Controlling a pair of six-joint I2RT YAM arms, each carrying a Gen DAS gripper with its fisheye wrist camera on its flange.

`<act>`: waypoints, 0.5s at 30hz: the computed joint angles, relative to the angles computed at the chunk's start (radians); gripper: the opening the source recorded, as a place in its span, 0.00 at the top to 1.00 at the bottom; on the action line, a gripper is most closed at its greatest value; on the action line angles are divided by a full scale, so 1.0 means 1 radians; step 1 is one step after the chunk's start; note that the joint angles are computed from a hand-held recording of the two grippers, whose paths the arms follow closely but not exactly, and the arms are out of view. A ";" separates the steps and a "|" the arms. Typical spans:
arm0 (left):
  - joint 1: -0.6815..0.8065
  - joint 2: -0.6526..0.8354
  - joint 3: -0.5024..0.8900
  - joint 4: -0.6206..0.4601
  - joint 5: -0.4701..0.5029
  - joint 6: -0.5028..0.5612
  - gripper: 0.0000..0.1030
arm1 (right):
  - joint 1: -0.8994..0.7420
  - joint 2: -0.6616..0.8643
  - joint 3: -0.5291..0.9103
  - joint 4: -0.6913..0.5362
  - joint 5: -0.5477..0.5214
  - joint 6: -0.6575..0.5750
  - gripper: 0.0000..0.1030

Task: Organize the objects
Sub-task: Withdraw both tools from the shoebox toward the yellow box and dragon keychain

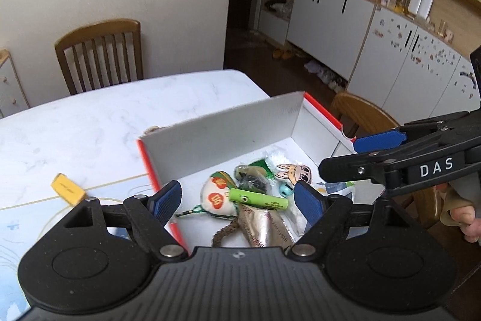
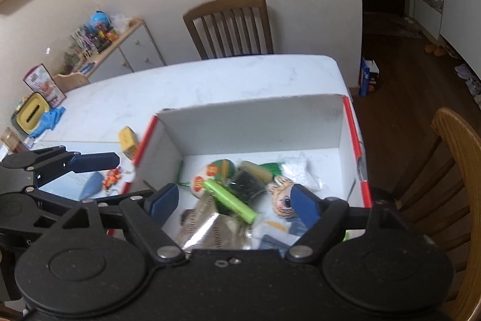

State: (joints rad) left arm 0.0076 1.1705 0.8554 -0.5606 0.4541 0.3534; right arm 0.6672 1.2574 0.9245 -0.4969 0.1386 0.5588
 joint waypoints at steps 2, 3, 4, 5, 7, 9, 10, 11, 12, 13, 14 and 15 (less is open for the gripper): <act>0.055 -0.022 0.006 -0.032 0.041 0.041 0.20 | 0.035 -0.012 0.007 -0.003 0.031 0.024 0.20; 0.085 -0.032 0.007 -0.045 0.060 0.060 0.20 | 0.053 -0.016 0.010 -0.001 0.044 0.039 0.20; 0.117 -0.038 0.010 -0.060 0.083 0.081 0.20 | 0.070 -0.019 0.014 0.001 0.056 0.052 0.20; 0.151 -0.038 0.019 -0.080 0.107 0.104 0.20 | 0.088 -0.020 0.018 0.003 0.070 0.065 0.19; 0.216 -0.029 0.038 -0.115 0.149 0.153 0.20 | 0.126 -0.014 0.031 0.005 0.100 0.085 0.18; 0.273 -0.015 0.054 -0.140 0.180 0.204 0.20 | 0.161 0.005 0.051 0.004 0.131 0.102 0.16; 0.299 -0.007 0.060 -0.149 0.195 0.228 0.20 | 0.178 0.015 0.060 0.007 0.145 0.113 0.16; 0.326 0.004 0.068 -0.160 0.210 0.255 0.20 | 0.195 0.025 0.068 0.010 0.156 0.124 0.15; 0.350 0.015 0.075 -0.167 0.221 0.279 0.20 | 0.213 0.038 0.076 0.014 0.168 0.136 0.15; 0.372 0.025 0.081 -0.172 0.230 0.299 0.20 | 0.235 0.052 0.086 0.016 0.184 0.149 0.14; 0.395 0.039 0.090 -0.181 0.241 0.323 0.19 | 0.254 0.068 0.097 0.020 0.197 0.156 0.13; 0.418 0.055 0.101 -0.192 0.252 0.347 0.19 | 0.273 0.088 0.110 0.021 0.209 0.163 0.13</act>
State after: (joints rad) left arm 0.4260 1.2256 0.9562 -0.7522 0.7065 0.7003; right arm 0.9405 1.3453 1.0348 -0.4762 0.3477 0.7215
